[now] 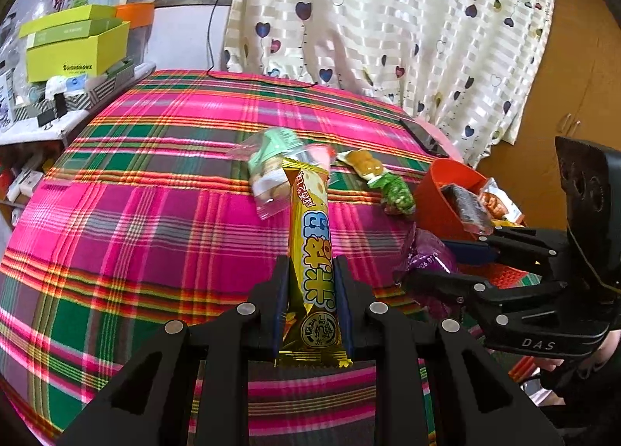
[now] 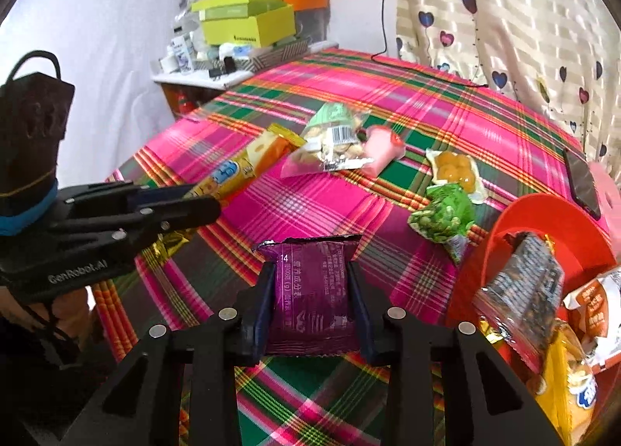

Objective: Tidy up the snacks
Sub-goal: 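Carry the yellow bar and purple pack over the red basket with both grippers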

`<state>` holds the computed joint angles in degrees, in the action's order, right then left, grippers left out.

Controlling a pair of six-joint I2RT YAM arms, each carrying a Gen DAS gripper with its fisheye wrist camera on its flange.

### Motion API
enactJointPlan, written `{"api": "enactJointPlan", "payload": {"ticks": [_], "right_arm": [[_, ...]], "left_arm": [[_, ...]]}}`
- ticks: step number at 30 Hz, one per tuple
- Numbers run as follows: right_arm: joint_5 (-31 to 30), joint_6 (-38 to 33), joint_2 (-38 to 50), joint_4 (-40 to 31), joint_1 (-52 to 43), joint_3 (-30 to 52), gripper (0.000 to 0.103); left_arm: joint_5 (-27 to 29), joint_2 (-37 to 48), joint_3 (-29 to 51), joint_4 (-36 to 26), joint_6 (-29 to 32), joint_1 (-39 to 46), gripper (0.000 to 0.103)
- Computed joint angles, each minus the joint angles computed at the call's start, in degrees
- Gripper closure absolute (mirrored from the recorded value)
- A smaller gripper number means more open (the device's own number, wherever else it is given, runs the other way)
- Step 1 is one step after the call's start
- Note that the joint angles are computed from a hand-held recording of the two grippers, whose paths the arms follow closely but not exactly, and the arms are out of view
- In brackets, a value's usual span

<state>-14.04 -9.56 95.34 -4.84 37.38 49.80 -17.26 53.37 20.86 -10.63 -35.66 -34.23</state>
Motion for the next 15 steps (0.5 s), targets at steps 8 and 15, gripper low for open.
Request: {"api": "enactJointPlan", "payload": {"ticks": [8,15], "right_arm": [[-1.51,0.76,-4.87,0.13,-2.4,-2.14,0.069],[-2.54,0.68,-8.31,0.16,-4.49,-3.36,0.069]], "left_arm": [[-2.28,3.0,3.53,0.01,-0.28,-3.35,0.08],[-3.42,5.74,6.56,0.08,0.36,-5.66,0.08]]}}
